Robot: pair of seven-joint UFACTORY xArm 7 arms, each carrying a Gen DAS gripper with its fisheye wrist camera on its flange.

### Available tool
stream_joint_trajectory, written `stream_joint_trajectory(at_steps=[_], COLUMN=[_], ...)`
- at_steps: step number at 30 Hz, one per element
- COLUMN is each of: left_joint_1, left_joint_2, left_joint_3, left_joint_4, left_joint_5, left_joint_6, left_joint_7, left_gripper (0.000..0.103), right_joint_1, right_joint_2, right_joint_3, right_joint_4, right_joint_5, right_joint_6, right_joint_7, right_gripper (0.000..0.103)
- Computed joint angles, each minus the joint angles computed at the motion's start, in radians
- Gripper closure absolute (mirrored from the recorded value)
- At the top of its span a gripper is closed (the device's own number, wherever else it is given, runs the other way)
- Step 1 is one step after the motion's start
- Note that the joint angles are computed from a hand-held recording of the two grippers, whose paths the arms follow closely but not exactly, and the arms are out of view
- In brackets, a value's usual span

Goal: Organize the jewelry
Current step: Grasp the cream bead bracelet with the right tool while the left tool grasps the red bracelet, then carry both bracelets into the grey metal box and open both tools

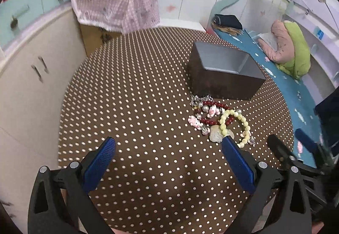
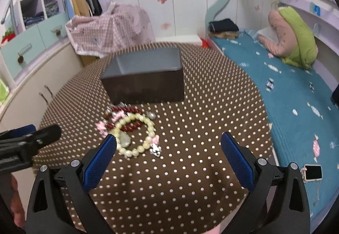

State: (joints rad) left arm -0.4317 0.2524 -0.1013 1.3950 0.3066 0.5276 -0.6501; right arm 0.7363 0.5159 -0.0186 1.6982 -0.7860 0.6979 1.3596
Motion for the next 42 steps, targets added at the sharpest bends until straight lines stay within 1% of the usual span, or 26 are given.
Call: stream_joint_trajectory(at_steps=[2,4,5,6,7,9,11,12,13,14,15,17,20,26,28,29,31,32,33,34,35,36,37,38,40,42], left_joint_1=[0.014,0.018,0.019,0.019,0.019,0.016,0.009,-0.003,-0.016,-0.021,-0.021,-0.011,0.0,-0.03,-0.048,-0.055,-0.059,-0.063,-0.078,-0.084,-0.077,-0.035,-0.01,-0.003,-0.025,-0.009], left_joint_2=[0.019,0.037,0.045,0.055,0.063,0.082,0.099,0.112,0.128,0.146,0.159,0.194,0.239,0.321,0.369,0.396,0.424,0.449,0.449,0.453,0.447,0.445,0.442,0.434,0.421,0.408], left_joint_3=[-0.011,-0.013,-0.012,-0.012,-0.011,-0.007,0.001,0.013,0.025,0.029,0.029,0.017,0.002,0.026,0.043,0.05,0.054,0.056,0.072,0.077,0.069,0.02,-0.007,-0.011,0.022,0.005], left_joint_4=[0.01,0.027,0.035,0.043,0.048,0.063,0.082,0.098,0.122,0.148,0.166,0.213,0.269,0.391,0.466,0.509,0.547,0.581,0.573,0.57,0.561,0.557,0.551,0.539,0.533,0.525], left_joint_5=[-0.039,-0.059,-0.066,-0.072,-0.076,-0.081,-0.079,-0.062,-0.043,-0.036,-0.038,-0.067,-0.115,-0.116,-0.105,-0.101,-0.101,-0.1,-0.078,-0.065,-0.08,-0.136,-0.185,-0.206,-0.189,-0.217], left_joint_6=[-0.003,0.002,0.002,-0.005,-0.015,-0.033,-0.037,-0.032,-0.014,0.008,0.022,0.053,0.069,0.11,0.156,0.184,0.212,0.23,0.214,0.195,0.182,0.163,0.152,0.13,0.118,0.103], left_joint_7=[0.033,0.055,0.064,0.076,0.084,0.1,0.106,0.096,0.088,0.092,0.098,0.126,0.172,0.213,0.209,0.206,0.213,0.224,0.213,0.216,0.23,0.266,0.288,0.296,0.28,0.299], left_gripper=[0.007,0.007,0.007,0.007,0.007,0.007,0.007,0.007,0.007,0.007,0.007,0.007,0.007,0.007,0.009,0.013,0.025,0.039,0.05,0.056,0.075,0.096,0.096,0.096,0.096,0.096], right_joint_1=[-0.018,-0.028,-0.034,-0.041,-0.053,-0.066,-0.069,-0.052,-0.045,-0.043,-0.049,-0.046,-0.04,-0.012,-0.013,-0.016,-0.024,-0.033,-0.039,-0.048,-0.055,-0.061,-0.067,-0.069,-0.067,-0.068], right_joint_2=[0.026,0.063,0.082,0.104,0.132,0.17,0.205,0.218,0.225,0.23,0.232,0.237,0.212,0.1,0.067,0.054,0.034,0.028,0.022,0.02,0.02,0.016,0.013,0.013,0.013,0.007], right_joint_3=[0.007,0.008,0.007,0.01,0.02,0.024,0.022,0.0,-0.011,-0.015,-0.012,-0.021,-0.038,-0.095,-0.103,-0.102,-0.098,-0.091,-0.086,-0.079,-0.072,-0.068,-0.064,-0.062,-0.06,-0.06], right_joint_4=[0.023,0.065,0.088,0.114,0.148,0.183,0.223,0.238,0.248,0.254,0.249,0.255,0.213,0.08,0.049,0.037,0.017,0.013,0.006,0.004,0.005,-0.001,-0.004,-0.002,0.004,-0.003], right_joint_5=[0.026,0.053,0.069,0.093,0.13,0.185,0.232,0.227,0.23,0.238,0.249,0.268,0.282,0.2,0.16,0.143,0.113,0.105,0.098,0.095,0.094,0.092,0.09,0.085,0.075,0.063], right_joint_6=[-0.007,-0.003,-0.005,-0.002,0.003,-0.011,-0.009,-0.009,-0.007,-0.015,-0.039,-0.048,-0.086,-0.143,-0.152,-0.152,-0.15,-0.149,-0.148,-0.148,-0.147,-0.149,-0.151,-0.149,-0.144,-0.15], right_joint_7=[-0.029,-0.069,-0.094,-0.125,-0.169,-0.229,-0.28,-0.288,-0.3,-0.314,-0.333,-0.35,-0.328,-0.208,-0.174,-0.16,-0.133,-0.127,-0.119,-0.116,-0.114,-0.111,-0.11,-0.107,-0.1,-0.09], right_gripper=[0.008,0.019,0.03,0.037,0.039,0.049,0.055,0.062,0.067,0.083,0.091,0.091,0.092,0.093,0.093,0.093,0.093,0.093,0.093,0.093,0.093,0.093,0.093,0.093,0.093,0.093])
